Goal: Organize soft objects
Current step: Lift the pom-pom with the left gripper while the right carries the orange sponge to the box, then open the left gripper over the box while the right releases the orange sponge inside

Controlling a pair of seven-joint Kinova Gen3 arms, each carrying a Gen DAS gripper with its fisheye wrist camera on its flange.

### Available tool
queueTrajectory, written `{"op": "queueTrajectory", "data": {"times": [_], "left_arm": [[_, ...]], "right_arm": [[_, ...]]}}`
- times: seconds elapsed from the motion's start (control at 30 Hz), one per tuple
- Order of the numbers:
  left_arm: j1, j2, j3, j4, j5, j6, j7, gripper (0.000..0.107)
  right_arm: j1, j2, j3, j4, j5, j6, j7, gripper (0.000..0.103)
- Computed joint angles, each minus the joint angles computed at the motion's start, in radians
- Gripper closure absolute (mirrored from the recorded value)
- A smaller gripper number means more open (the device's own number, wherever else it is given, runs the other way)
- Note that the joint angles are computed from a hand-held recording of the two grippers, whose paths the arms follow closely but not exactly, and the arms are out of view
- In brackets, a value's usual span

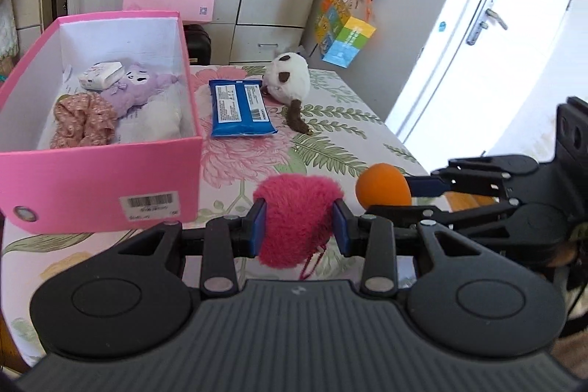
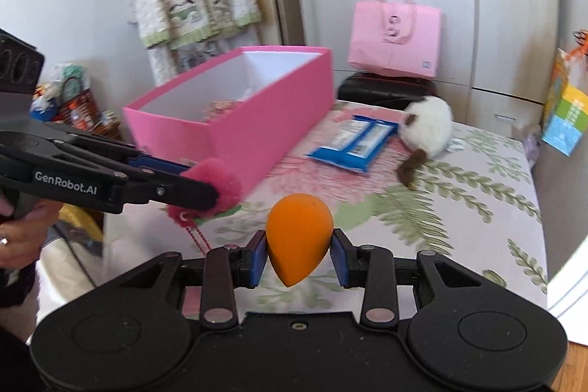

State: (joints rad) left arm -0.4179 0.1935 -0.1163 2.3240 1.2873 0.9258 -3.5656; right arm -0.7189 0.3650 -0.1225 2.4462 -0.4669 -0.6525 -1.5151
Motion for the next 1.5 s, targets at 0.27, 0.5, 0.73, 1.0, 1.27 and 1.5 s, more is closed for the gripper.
{"op": "queueTrajectory", "data": {"times": [0.27, 0.5, 0.73, 1.0, 1.27, 1.5], "left_arm": [[-0.128, -0.040, -0.068, -0.089, -0.114, 0.177, 0.062, 0.072], [-0.168, -0.024, -0.066, -0.175, -0.046, 0.238, 0.081, 0.071], [-0.157, 0.036, -0.041, -0.227, 0.090, 0.187, 0.068, 0.071], [-0.069, 0.130, 0.006, -0.291, 0.217, -0.057, 0.055, 0.071], [-0.019, 0.201, 0.050, -0.349, 0.217, -0.233, 0.092, 0.069], [0.040, 0.201, 0.062, -0.353, 0.238, -0.363, 0.079, 0.050]], "right_arm": [[0.066, -0.079, -0.049, -0.084, 0.176, 0.124, -0.009, 0.062], [0.104, -0.060, -0.069, -0.216, 0.307, 0.193, -0.024, 0.062], [0.076, 0.022, -0.022, -0.362, 0.308, 0.205, 0.032, 0.061], [0.134, 0.164, -0.017, -0.599, 0.370, 0.358, -0.018, 0.061], [0.224, 0.305, -0.096, -0.815, 0.485, 0.550, -0.055, 0.059], [0.092, 0.343, 0.079, -0.887, 0.462, 0.602, -0.065, 0.038]]}}
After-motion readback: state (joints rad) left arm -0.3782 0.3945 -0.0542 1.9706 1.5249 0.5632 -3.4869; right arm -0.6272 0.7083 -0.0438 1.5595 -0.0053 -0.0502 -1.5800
